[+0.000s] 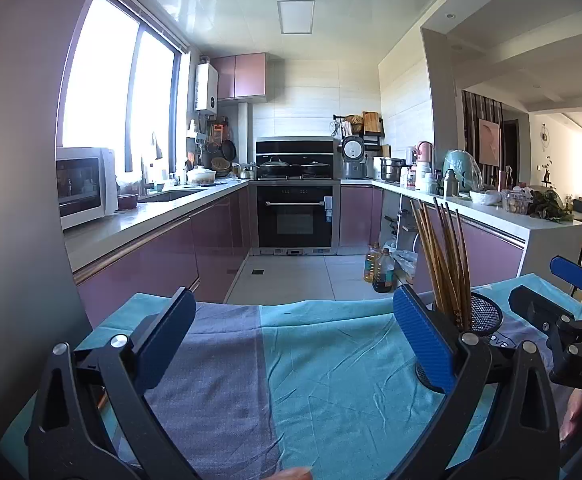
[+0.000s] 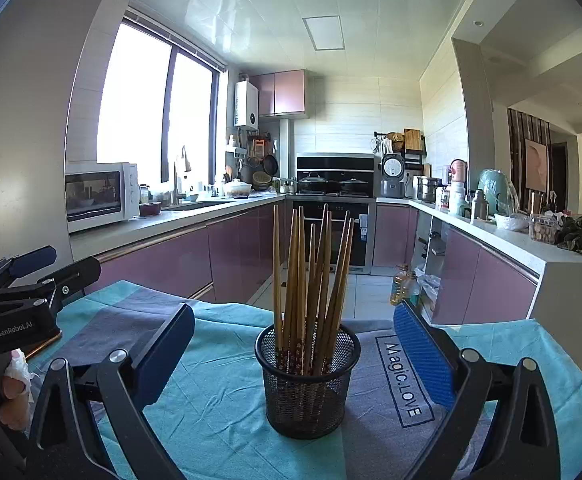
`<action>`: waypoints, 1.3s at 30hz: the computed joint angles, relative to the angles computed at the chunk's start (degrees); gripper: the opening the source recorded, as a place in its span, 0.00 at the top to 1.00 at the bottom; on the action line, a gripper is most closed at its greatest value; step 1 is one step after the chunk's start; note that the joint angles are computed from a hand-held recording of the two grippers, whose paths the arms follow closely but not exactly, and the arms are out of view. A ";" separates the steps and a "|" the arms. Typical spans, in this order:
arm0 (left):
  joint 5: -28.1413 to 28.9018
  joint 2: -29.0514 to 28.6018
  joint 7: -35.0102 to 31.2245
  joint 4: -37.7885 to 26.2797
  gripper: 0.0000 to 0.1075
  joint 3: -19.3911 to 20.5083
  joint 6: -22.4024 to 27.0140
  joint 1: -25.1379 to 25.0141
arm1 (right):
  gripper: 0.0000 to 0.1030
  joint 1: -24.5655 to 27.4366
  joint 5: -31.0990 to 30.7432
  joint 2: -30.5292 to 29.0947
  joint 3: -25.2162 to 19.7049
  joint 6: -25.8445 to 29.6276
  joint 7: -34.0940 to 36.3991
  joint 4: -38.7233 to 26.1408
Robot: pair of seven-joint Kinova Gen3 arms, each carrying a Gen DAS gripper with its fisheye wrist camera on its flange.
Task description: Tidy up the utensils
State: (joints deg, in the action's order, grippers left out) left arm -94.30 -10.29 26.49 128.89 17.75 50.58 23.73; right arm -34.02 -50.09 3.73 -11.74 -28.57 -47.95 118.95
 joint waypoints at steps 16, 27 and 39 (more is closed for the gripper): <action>0.68 -1.24 0.47 0.73 0.09 1.16 2.15 0.96 | 0.06 -0.43 -1.61 -0.78 -1.08 -2.18 -0.10 1.50; 0.90 -1.78 -0.16 0.79 0.09 1.56 2.01 0.77 | 0.06 -0.53 -1.31 -0.37 -1.07 -2.14 -0.45 1.26; 0.94 -1.98 -0.05 0.99 0.09 1.71 2.42 0.86 | 0.06 -0.87 -0.75 -0.45 -1.08 -2.83 -1.17 1.71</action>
